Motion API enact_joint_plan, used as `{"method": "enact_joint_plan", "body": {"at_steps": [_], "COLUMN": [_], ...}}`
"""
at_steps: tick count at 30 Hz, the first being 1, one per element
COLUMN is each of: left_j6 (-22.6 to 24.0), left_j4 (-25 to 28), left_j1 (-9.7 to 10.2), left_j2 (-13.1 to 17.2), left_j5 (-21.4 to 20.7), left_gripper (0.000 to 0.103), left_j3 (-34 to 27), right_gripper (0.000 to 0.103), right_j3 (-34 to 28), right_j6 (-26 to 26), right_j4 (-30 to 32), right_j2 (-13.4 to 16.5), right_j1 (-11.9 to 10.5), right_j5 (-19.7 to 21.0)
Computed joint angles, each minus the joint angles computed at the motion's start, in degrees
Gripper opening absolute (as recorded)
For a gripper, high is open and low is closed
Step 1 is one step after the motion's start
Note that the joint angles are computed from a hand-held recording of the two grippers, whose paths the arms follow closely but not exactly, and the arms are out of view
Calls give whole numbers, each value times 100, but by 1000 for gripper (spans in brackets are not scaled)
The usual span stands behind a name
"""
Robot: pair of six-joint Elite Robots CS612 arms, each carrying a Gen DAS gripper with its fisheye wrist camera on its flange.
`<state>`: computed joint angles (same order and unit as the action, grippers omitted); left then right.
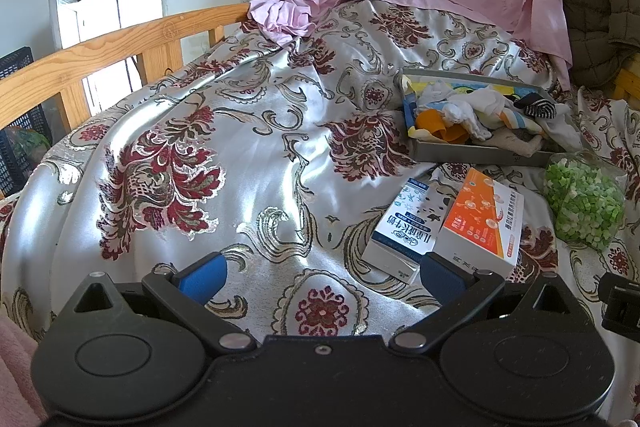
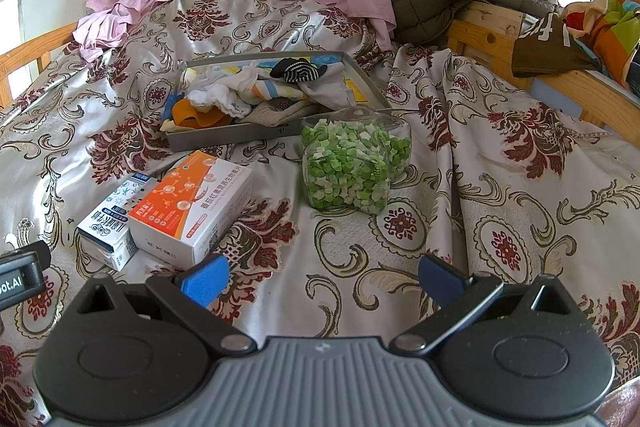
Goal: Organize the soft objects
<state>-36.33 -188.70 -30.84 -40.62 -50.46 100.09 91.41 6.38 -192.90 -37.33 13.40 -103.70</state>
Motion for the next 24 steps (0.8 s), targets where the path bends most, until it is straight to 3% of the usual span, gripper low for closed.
{"method": "enact_joint_plan", "body": {"at_steps": [7, 15, 24], "left_j6": [140, -182, -163], "left_j4": [-265, -26, -38], "left_j1": [-8, 21, 6], "left_j2": [13, -31, -16], "left_j5": [-18, -60, 46], "left_gripper": [102, 102, 102], "left_j3": [54, 32, 20], "right_gripper": [103, 103, 103], "right_j3": [3, 1, 2], "right_j6": [6, 7, 6], "right_j4": [-6, 2, -3], "right_j2": [-1, -2, -1], "right_j1": [-1, 0, 0], "right_j5": [11, 5, 8]}}
